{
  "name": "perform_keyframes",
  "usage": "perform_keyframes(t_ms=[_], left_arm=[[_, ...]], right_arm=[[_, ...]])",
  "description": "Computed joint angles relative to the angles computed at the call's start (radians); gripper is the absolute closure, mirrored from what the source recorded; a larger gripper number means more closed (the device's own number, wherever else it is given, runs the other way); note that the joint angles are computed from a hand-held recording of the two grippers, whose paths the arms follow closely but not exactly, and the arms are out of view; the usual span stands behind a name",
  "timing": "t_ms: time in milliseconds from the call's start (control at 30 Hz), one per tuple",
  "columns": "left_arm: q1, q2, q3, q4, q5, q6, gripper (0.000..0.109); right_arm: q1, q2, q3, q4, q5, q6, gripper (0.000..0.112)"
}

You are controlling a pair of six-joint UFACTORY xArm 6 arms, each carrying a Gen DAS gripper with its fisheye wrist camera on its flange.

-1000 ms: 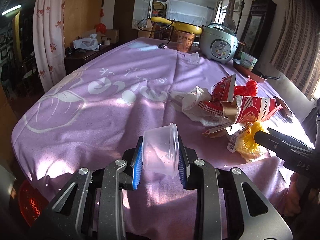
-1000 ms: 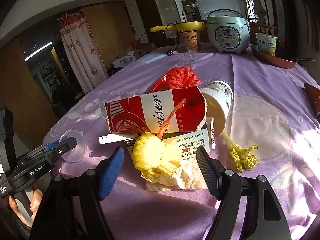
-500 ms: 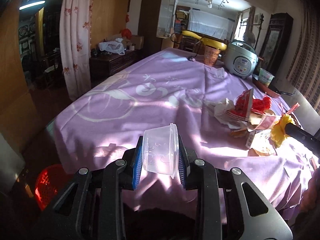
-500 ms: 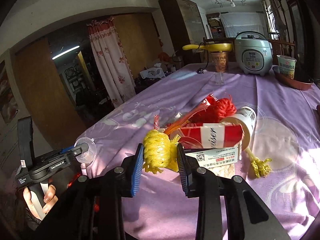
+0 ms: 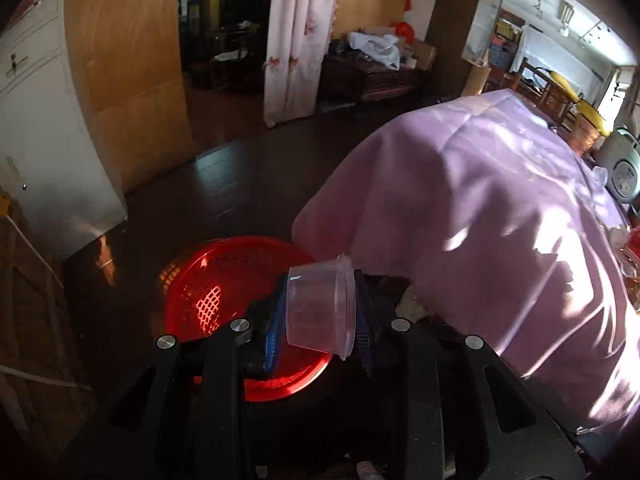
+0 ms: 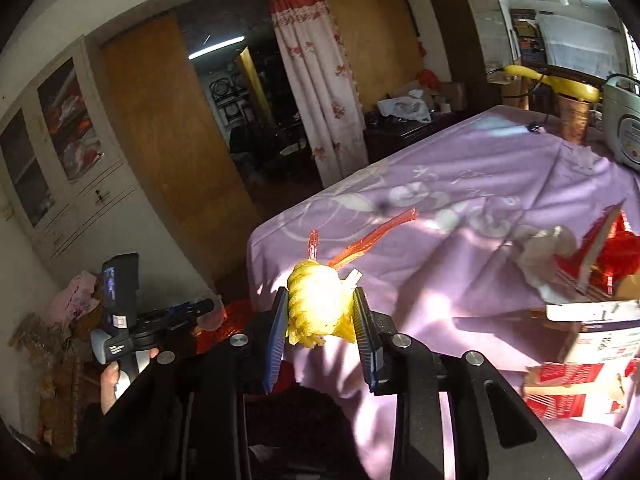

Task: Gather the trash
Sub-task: 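Carry the cup and yellow bag to the red basket and release both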

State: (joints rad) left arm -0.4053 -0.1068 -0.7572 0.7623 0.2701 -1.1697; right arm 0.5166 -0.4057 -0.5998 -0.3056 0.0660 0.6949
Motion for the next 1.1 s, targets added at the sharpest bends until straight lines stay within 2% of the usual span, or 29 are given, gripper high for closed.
perform_keyframes(t_ms=[67,133,200,300,367,533,600,667,700,767,833,967,1100], left_arm=[[0.03,0.019,0.012,-0.04,-0.011,0.024,0.069],[0.059,0.032,0.023,-0.056,-0.015,0.014,0.048],[0.087,0.032,0.034,-0.03,-0.02,-0.031,0.04],[0.118,0.022,0.04,0.033,-0.003,-0.096,0.033],[0.124,0.007,0.039,0.094,0.04,-0.156,0.028],[0.145,-0.048,0.07,0.159,0.096,-0.235,0.022],[0.168,-0.061,0.079,0.16,0.092,-0.241,0.022],[0.197,-0.061,0.079,0.166,0.083,-0.245,0.021],[0.205,-0.064,0.081,0.161,0.082,-0.24,0.021],[0.216,-0.059,0.077,0.151,0.077,-0.23,0.021],[0.219,-0.065,0.081,0.148,0.076,-0.222,0.021],[0.201,-0.065,0.076,0.13,0.081,-0.192,0.021],[0.176,-0.069,0.068,0.131,0.086,-0.18,0.02]], right_arm=[[0.04,0.068,-0.058,0.039,0.01,-0.038,0.081],[0.075,0.137,-0.118,0.109,0.025,-0.109,0.081],[0.106,0.219,-0.186,0.204,0.035,-0.205,0.081],[0.157,0.33,-0.288,0.398,0.064,-0.392,0.081],[0.186,0.411,-0.365,0.515,0.088,-0.506,0.081],[0.228,0.632,-0.62,0.781,0.214,-0.77,0.078],[0.238,0.716,-0.721,0.792,0.241,-0.807,0.072],[0.242,0.779,-0.79,0.742,0.25,-0.785,0.064],[0.242,0.806,-0.821,0.716,0.26,-0.763,0.063],[0.242,0.823,-0.841,0.775,0.279,-0.794,0.063],[0.237,0.806,-0.818,0.814,0.273,-0.816,0.06],[0.231,0.739,-0.735,0.782,0.218,-0.768,0.059],[0.219,0.669,-0.628,0.68,0.118,-0.672,0.051]])
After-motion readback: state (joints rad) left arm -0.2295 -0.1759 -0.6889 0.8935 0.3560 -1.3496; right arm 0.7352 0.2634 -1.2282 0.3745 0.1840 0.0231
